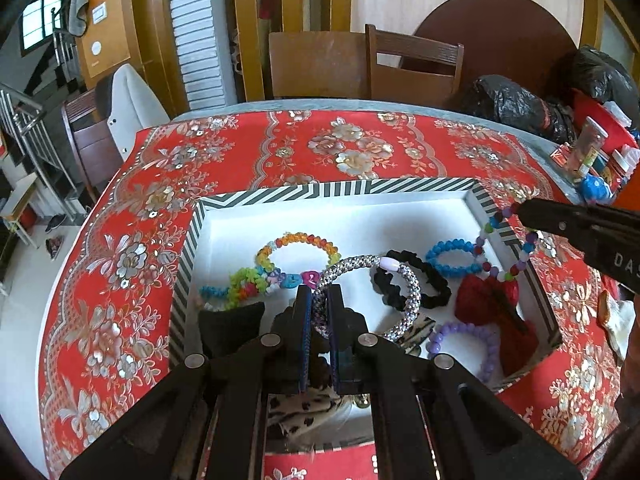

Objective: Organize jewelry
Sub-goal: 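Carry both bracelets into the tray and open both tools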

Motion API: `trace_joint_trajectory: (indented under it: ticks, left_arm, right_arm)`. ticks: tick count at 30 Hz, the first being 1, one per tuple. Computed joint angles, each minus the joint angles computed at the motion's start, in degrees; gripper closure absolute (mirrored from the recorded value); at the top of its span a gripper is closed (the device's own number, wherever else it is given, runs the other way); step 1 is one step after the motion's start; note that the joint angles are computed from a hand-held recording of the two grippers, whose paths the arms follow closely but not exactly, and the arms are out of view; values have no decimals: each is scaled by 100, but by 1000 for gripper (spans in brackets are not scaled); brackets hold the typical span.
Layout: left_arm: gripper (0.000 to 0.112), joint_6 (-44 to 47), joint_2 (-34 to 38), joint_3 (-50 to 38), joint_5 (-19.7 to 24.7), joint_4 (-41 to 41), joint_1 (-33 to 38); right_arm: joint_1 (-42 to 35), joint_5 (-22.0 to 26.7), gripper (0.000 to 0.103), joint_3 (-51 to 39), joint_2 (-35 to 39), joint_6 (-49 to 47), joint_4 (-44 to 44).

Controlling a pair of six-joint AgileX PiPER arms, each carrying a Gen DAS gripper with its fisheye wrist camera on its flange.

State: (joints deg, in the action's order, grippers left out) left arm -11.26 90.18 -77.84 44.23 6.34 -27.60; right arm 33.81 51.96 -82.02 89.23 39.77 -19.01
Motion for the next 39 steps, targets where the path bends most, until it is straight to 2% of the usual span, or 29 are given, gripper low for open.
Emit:
trace_joint_trajectory:
  ticks: [12,18,23,31,35,37,39]
  left_arm:
    - [109,-156,442,-288,-8,24,-25]
    - [109,-212,602,-394,13,-3,-12]
    - [109,-238,720,-448,13,-43,-18]
    - [109,-271,844,-428,-24,-112,1]
    - [108,-350,828,-358,-83,-44,-45]
    - [107,-394,806,-353,-85,-6,-66]
    - [100,-413,749,-316,-126,-4,-73]
  right_arm:
    - [-242,-82,94,-810,934,-281,298]
    - [-341,-312,94,-953,1241,-310,331]
    - [-448,-283,94,-764,1292,282,-167]
    - [-809,-293,93,-139,1217,502,-224]
    - [-775,-395,87,127,990,491,-161]
    - [-690,-431,79,242,830,497,-197]
    - [-591,-424,75,310,694,471,-195]
